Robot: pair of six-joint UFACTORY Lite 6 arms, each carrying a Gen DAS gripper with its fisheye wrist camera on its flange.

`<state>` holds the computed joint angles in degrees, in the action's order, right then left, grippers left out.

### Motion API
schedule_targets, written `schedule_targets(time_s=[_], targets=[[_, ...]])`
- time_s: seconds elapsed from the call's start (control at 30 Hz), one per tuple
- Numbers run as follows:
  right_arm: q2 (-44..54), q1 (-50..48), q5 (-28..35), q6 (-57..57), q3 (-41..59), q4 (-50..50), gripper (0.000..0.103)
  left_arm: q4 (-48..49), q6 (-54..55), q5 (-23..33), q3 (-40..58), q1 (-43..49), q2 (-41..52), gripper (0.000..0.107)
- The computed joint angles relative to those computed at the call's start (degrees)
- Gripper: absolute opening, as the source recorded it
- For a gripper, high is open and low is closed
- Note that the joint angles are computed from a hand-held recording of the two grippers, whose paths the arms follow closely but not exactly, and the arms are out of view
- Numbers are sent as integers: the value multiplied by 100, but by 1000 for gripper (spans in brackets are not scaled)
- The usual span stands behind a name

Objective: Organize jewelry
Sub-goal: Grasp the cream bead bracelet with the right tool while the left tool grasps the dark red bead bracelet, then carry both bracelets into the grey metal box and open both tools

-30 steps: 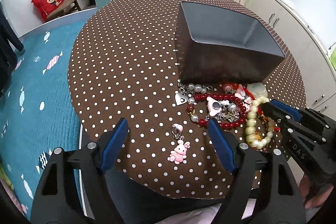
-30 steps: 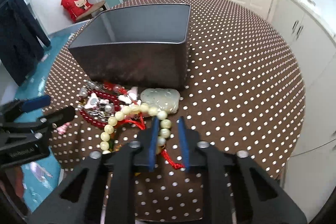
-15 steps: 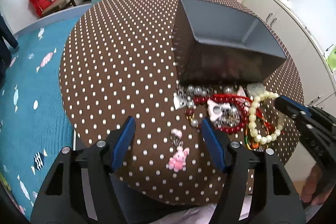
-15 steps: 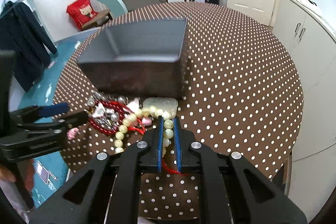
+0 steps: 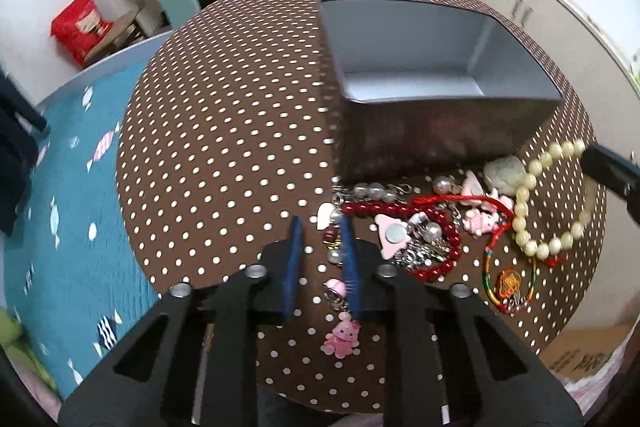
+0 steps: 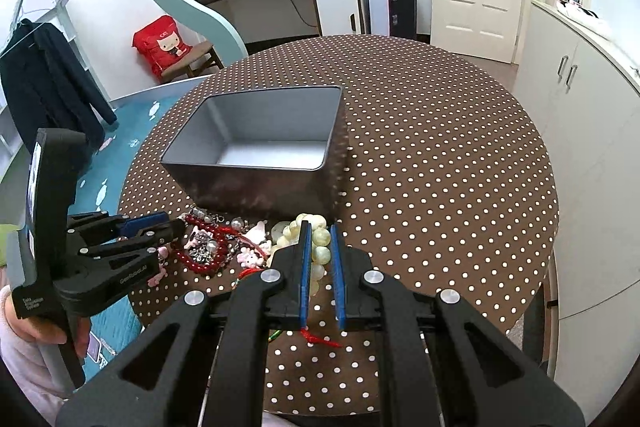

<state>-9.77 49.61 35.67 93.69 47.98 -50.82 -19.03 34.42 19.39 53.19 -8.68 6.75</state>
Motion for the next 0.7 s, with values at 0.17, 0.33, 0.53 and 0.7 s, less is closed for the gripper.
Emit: schedule_targets(time_s=[0.17,0.33,0.53,0.7], targets=[[-220,21,101,-31,-55,13,8,-164,286,62,34,14,30,8],[-358,13,165,-61,-61,-39,8,-1546,1498,758,310,546,186,8],[-327,-21,242,-179,105,-83,8,-2360,2204,1464,481,923,-37,8],[-278,3,310,-189,244,-178,8,-2715,2487,1937,648,1057,-288,8]])
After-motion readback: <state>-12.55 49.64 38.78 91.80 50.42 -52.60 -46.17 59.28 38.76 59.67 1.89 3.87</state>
